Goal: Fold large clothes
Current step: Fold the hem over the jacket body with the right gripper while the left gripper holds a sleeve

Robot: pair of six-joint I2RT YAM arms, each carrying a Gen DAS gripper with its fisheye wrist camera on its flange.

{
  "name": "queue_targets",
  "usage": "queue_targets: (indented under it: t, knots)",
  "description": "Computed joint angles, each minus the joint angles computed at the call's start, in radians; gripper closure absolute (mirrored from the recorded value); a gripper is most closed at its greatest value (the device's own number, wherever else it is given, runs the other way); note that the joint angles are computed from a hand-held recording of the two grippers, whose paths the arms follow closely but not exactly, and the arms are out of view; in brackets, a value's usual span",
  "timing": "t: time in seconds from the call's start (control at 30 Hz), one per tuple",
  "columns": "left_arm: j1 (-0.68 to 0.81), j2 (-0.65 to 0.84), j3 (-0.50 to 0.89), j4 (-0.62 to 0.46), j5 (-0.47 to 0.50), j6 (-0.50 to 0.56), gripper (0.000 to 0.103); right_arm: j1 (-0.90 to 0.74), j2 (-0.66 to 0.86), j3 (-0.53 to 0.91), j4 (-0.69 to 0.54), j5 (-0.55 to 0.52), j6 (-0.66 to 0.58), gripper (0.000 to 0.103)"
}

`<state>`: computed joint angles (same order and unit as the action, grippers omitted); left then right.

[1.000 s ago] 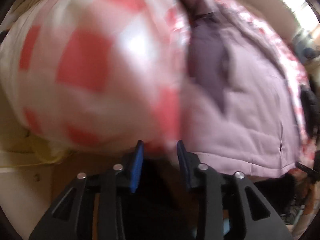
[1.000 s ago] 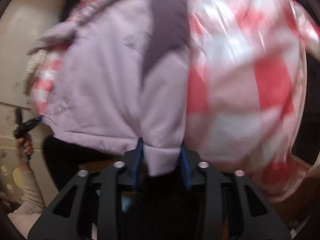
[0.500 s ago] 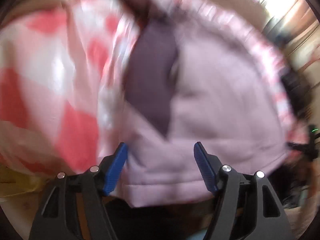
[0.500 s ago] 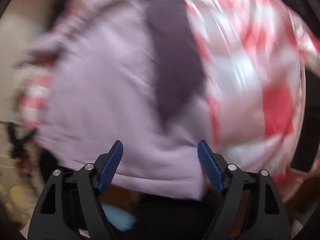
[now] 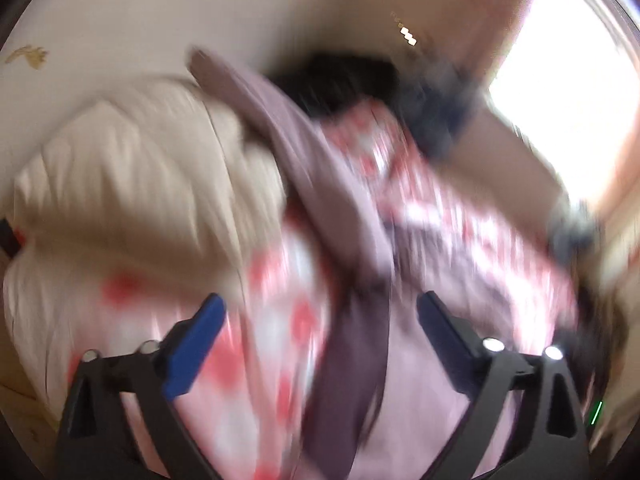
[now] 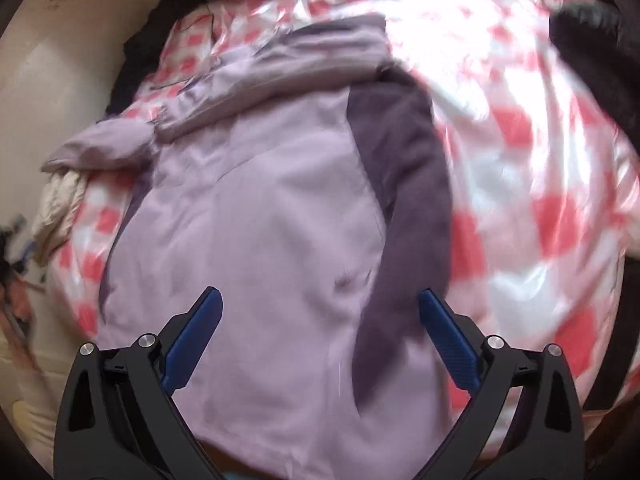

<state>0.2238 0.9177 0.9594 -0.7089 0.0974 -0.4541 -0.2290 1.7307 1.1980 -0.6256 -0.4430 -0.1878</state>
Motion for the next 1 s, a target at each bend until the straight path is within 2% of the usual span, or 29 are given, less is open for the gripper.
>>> queue_targets:
  t: [0.07,0.1,0.17,0.2,0.3,0.4,0.43,0.53,0.57,0.63,0.67,0.7,0.73,0.8,0.83,0.9,0.93,1.0]
  knots:
    - [0.014,0.171,0.123,0.045,-0.032,-0.073,0.007,0.011,-0.044,-0.009,0.079,0.049,0.054,0.008]
    - [0.061,0.287,0.210,0.072,-0.006,-0.079,0.007,0.011,-0.058,0.007,0.116,0.050,0.083,0.008]
    - [0.096,0.467,0.370,0.039,-0.015,-0.099,0.007,0.029,-0.058,0.055,0.177,0.041,0.124,0.007]
    - [0.091,0.542,0.440,0.027,-0.034,-0.120,0.007,0.031,-0.031,0.102,0.197,0.014,0.129,0.007]
    - [0.136,0.731,0.611,-0.008,-0.009,-0.189,0.007,0.073,0.117,0.278,0.228,-0.010,0.193,0.007]
    - [0.140,0.815,0.681,0.006,-0.035,-0.248,0.007,0.130,0.285,0.410,0.306,-0.023,0.329,0.007]
    - [0.136,0.823,0.689,0.001,-0.050,-0.256,0.007,0.147,0.360,0.458,0.354,-0.051,0.390,0.007]
    - [0.134,0.842,0.721,-0.006,-0.077,-0.311,0.007,0.197,0.523,0.561,0.455,-0.047,0.489,0.007]
    - [0.131,0.846,0.728,0.004,-0.097,-0.318,0.007,0.213,0.582,0.618,0.444,-0.041,0.503,0.007]
    - [0.130,0.845,0.734,0.022,-0.129,-0.329,0.007,0.232,0.746,0.801,0.338,-0.052,0.549,0.007]
    - [0.117,0.832,0.724,0.040,-0.187,-0.336,0.007,0.235,0.783,0.828,0.330,-0.070,0.573,0.007]
    - [0.112,0.830,0.726,0.049,-0.217,-0.321,0.007,0.234,0.802,0.804,0.370,-0.084,0.584,0.007]
    - [0.109,0.842,0.740,0.055,-0.228,-0.302,0.007,0.233,0.784,0.730,0.461,-0.089,0.570,0.007]
    - [0.109,0.900,0.815,0.016,-0.234,-0.280,0.007,0.225,0.749,0.614,0.602,-0.112,0.552,0.007]
    - [0.104,0.939,0.865,-0.011,-0.276,-0.279,0.007,0.223,0.752,0.615,0.608,-0.115,0.571,0.007]
    - [0.093,0.988,0.926,-0.031,-0.367,-0.288,0.007,0.234,0.776,0.678,0.537,-0.084,0.561,0.007]
    - [0.095,1.018,0.960,-0.045,-0.378,-0.293,0.009,0.243,0.788,0.702,0.518,-0.063,0.549,0.007]
    - [0.097,1.069,1.018,-0.074,-0.386,-0.300,0.032,0.268,0.776,0.698,0.491,0.005,0.507,0.007]
